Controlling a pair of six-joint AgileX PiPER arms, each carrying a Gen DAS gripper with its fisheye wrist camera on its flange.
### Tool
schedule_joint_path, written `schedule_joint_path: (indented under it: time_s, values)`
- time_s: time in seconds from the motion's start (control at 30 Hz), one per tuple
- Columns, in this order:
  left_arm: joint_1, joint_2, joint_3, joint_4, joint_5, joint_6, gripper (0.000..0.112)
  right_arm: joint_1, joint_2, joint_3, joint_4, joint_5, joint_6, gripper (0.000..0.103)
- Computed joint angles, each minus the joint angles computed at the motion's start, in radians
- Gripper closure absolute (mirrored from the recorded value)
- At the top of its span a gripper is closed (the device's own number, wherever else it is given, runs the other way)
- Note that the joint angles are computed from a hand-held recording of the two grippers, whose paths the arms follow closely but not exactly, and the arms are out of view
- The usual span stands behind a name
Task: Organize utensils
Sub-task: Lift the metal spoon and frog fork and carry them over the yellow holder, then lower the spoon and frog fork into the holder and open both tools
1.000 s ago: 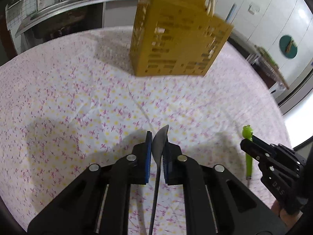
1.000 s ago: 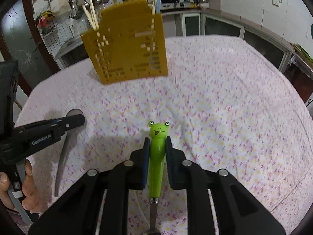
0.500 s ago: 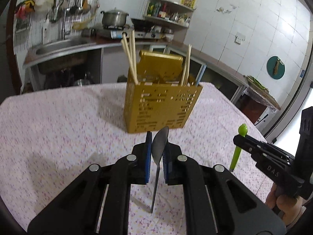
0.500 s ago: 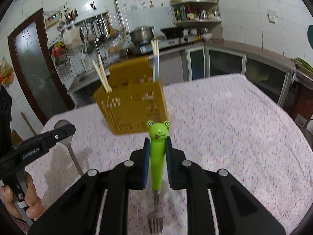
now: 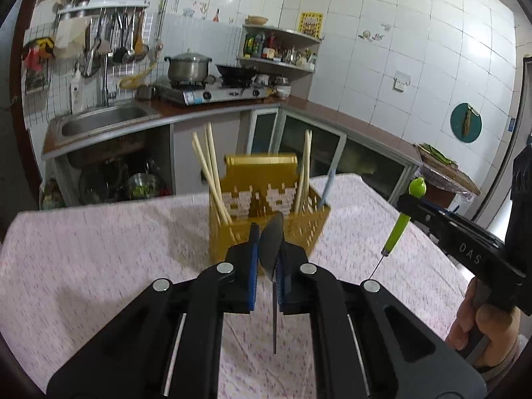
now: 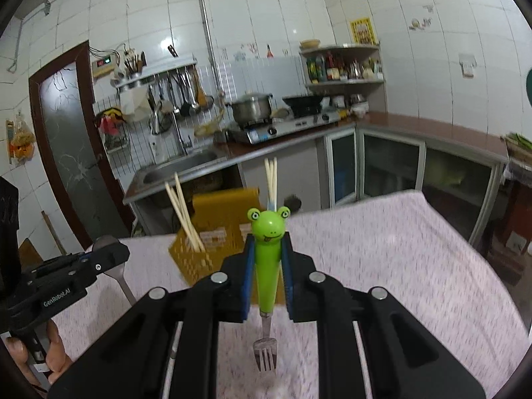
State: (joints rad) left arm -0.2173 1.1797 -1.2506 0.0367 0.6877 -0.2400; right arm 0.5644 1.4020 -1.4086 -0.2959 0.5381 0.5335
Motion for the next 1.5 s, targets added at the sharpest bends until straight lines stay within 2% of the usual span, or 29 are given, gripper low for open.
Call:
schedule_joint_path:
  time_s: [0.17,0.37,0.53,0.63,0.73,0.93,1.17,1.27,1.4,1.47,1.5]
  values:
    - [0.019,0.076,-0.170,0.014,0.054,0.016,0.105,-0.008,0.091,-0.221,0.020,0.067,-0.082,0.087]
    - [0.026,0.218,-0.420,0.077,0.107,0.010,0.105,-0.023,0.277,-0.551,0.073,0.148,-0.185,0.087]
    - [0.034,0.318,-0.556,0.135,0.098,-0.006,0.105,-0.043,0.408,-0.750,0.112,0.174,-0.219,0.087]
    - [0.051,0.390,-0.596,0.134,0.057,-0.012,0.105,-0.056,0.471,-0.832,0.142,0.184,-0.243,0.087]
    - [0.062,0.407,-0.512,0.122,-0.053,-0.017,0.105,-0.054,0.493,-0.803,0.148,0.137,-0.241,0.087]
    - [0.064,0.388,-0.264,0.115,-0.252,-0.010,0.105,-0.051,0.452,-0.548,0.141,-0.021,-0.253,0.087]
    - [0.085,0.390,-0.155,0.010,-0.331,0.071,0.105,-0.073,0.435,-0.365,0.267,-0.136,-0.341,0.087]
    - [0.076,0.386,-0.110,0.094,-0.355,-0.002,0.105,-0.062,0.419,-0.314,0.210,-0.180,-0.297,0.087]
    - [0.084,0.367,-0.062,0.122,-0.373,-0.031,0.105,-0.065,0.411,-0.306,0.239,-0.173,-0.325,0.087]
    - [0.098,0.349,-0.050,0.067,-0.371,0.009,0.104,-0.062,0.401,-0.297,0.232,-0.172,-0.329,0.086]
    - [0.108,0.339,-0.046,0.018,-0.369,0.052,0.097,-0.060,0.397,-0.299,0.226,-0.160,-0.330,0.086]
